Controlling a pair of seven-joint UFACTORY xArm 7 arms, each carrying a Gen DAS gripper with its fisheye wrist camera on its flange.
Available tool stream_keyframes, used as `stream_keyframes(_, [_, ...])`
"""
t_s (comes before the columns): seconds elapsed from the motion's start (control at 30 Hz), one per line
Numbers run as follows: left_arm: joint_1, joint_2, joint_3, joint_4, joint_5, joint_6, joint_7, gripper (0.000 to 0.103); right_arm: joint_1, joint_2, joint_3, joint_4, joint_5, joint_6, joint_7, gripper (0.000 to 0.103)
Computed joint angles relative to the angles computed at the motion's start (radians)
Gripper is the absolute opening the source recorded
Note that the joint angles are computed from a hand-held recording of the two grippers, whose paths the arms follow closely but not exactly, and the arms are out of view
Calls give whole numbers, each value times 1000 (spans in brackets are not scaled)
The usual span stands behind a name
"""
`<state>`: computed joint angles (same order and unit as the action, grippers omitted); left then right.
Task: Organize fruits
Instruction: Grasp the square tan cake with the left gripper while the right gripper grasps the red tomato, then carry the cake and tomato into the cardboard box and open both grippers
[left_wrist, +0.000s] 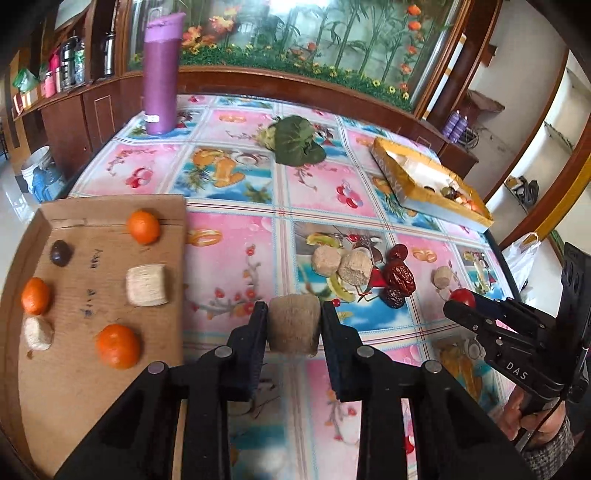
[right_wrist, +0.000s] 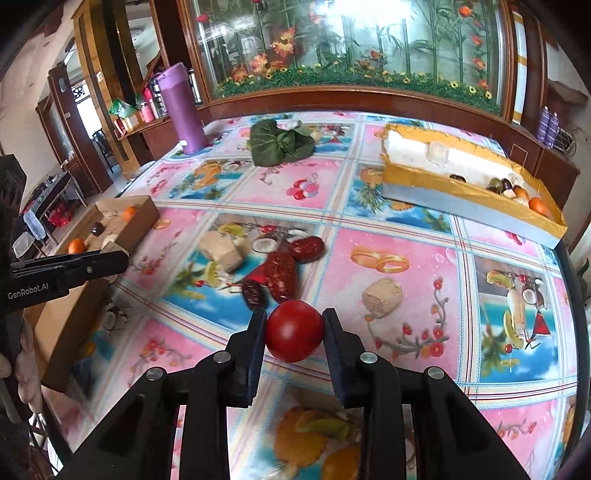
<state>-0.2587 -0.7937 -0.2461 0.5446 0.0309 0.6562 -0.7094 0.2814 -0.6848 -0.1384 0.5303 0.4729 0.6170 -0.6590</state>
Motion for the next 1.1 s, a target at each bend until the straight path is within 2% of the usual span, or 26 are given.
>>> stream_keyframes(0.2, [46,-231,39,-88,24,138,1,28,53,-80,53,-3,14,41,47,33])
stream_keyframes(0.37, [134,-380,88,-143,56,288,40,28,154,-86,112,17,52,47,100,33])
stream_keyframes(0.5, [207,-435,137,-180,78,359,84,28,247,-35,178,49,75,22,141,33])
stream_keyframes(0.67, [262,-437,185,-199,66,386,137,28,340,98,257,106,84,-22,191,34])
stream_keyframes(0.9, [300,-463,206,-224,30,384,166,29,387,265,346,167,22,-92,271,34])
stream_keyframes(0.97, [310,-482,216,-230,18,386,170,32,394,294,352,173,5,-106,280,34])
stream_keyframes(1.03, [318,-493,216,-230,6,382,168,42,403,312,351,173,0,-130,279,34])
stream_keyframes(1.1, [324,-524,220,-231,-4,386,167,45,407,323,355,174,-12,-153,282,34])
